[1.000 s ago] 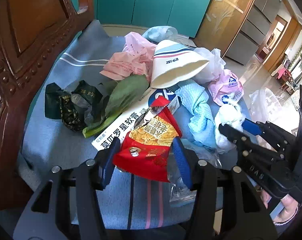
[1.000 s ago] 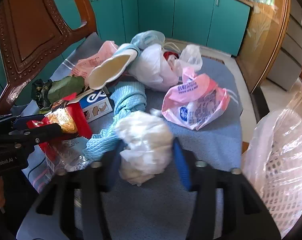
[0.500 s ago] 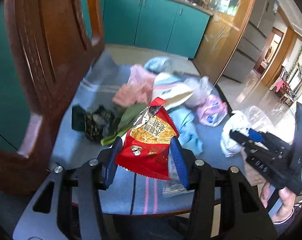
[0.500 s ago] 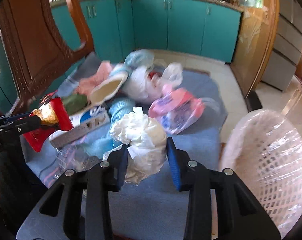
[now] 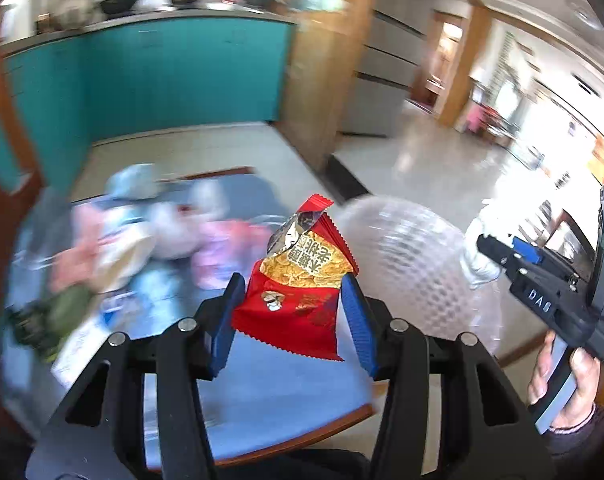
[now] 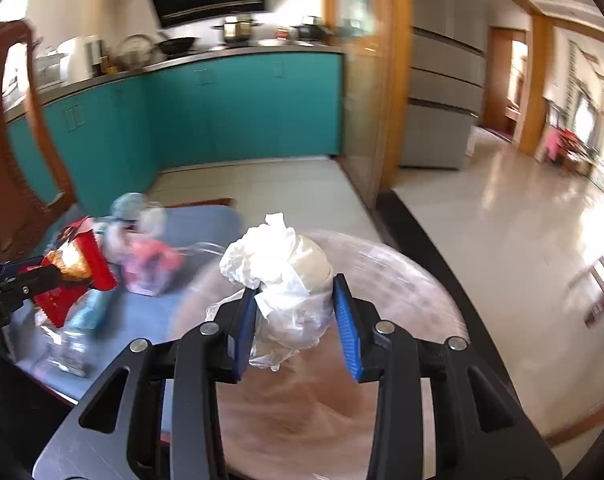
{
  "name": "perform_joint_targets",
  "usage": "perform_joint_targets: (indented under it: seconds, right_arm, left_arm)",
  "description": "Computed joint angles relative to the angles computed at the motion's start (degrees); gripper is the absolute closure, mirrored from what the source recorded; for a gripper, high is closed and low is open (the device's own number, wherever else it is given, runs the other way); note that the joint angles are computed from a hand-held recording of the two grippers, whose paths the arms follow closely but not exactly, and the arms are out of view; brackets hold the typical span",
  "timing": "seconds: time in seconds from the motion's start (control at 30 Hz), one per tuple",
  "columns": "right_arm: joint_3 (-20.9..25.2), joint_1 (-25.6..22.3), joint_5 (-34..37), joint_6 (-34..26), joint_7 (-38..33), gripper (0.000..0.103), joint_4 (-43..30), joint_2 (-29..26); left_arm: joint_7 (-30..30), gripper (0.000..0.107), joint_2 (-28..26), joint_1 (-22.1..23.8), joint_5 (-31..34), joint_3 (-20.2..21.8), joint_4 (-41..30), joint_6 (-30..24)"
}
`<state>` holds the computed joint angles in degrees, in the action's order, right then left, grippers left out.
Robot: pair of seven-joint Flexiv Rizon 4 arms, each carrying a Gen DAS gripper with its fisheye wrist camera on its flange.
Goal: Collect trash
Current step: 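Carry both items over the white basket and open both grippers to drop them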
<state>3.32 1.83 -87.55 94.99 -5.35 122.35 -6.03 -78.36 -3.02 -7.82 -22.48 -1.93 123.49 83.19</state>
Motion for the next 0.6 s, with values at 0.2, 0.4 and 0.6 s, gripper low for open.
perform_joint_targets:
  seconds: [0.2,0.4,0.6]
  right_arm:
    - [-1.16,-4.09,-3.37,1.91,3.67,0.066,2.46,1.34]
    - [1.28,-7.37,-5.32,3.71,5.23,0.066,0.79,-1.08]
    - [0.65,-3.09,2.19,1.23,-1.70,0.055,2.22,-0.98]
  left_arm:
    - [5.36,0.055,-7.95,-1.45,-2.79,-4.42,-7.15,-2.99]
    - [-0.67,0.032,-10.12,-3.34,4.93,-1.20,-9.88,-3.89]
    - [-10.83,0.024,-6.12,-3.79,14.78,4.04,-7.62,-3.77]
